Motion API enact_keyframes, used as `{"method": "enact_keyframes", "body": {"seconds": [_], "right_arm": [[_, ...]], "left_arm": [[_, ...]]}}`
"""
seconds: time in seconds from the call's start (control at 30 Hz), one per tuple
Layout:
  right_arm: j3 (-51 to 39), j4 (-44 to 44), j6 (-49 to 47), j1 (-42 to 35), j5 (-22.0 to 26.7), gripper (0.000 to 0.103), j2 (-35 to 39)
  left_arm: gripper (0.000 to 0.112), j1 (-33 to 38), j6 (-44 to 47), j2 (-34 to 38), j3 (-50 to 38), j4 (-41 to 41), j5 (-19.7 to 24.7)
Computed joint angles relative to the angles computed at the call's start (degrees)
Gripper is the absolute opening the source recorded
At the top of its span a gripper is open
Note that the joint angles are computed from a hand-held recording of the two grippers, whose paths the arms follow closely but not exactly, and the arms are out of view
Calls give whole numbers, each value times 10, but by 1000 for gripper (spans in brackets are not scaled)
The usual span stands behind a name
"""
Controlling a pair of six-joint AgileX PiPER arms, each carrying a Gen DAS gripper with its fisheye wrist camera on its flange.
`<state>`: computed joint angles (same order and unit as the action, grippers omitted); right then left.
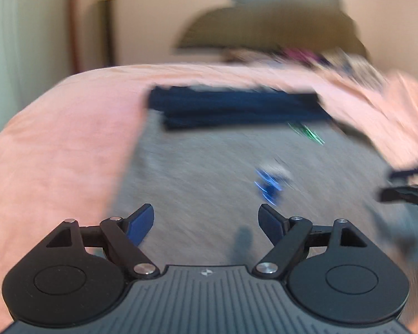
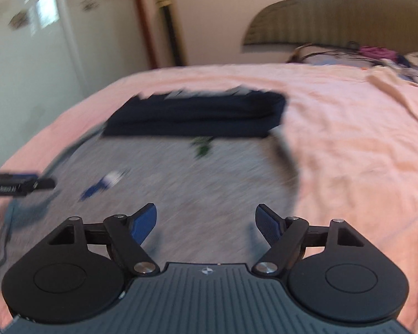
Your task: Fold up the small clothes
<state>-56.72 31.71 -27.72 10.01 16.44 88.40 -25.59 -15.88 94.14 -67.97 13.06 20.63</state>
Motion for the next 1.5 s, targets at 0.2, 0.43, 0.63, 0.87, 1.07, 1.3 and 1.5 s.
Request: {"method": "enact_keyframes", "body": {"seconds": [0.2, 0.43, 0.63, 0.87, 1.07, 1.3, 1.5], "right_arm": [[70, -319, 293, 43, -28, 97, -42], [117, -346, 366, -11, 35, 99, -134], [161, -83, 185, -103, 91, 100, -238], [174, 168, -19, -240, 257, 100, -249], [205, 308, -117, -380, 414, 98, -199], [186, 351, -126, -348, 472, 95, -134], [188, 372, -128, -334, 447, 60, -119]], "left_arm": [[84, 23, -11, -67, 73, 67, 47], [83, 111, -70, -147, 121, 91, 94], [83, 99, 60, -249, 180, -62, 61], [83, 185, 310, -200, 161, -405, 157], [82, 363, 516, -146, 182, -747, 343], [81, 388, 568, -83, 207, -856, 424], [58, 391, 551, -59, 189, -845, 432]]}}
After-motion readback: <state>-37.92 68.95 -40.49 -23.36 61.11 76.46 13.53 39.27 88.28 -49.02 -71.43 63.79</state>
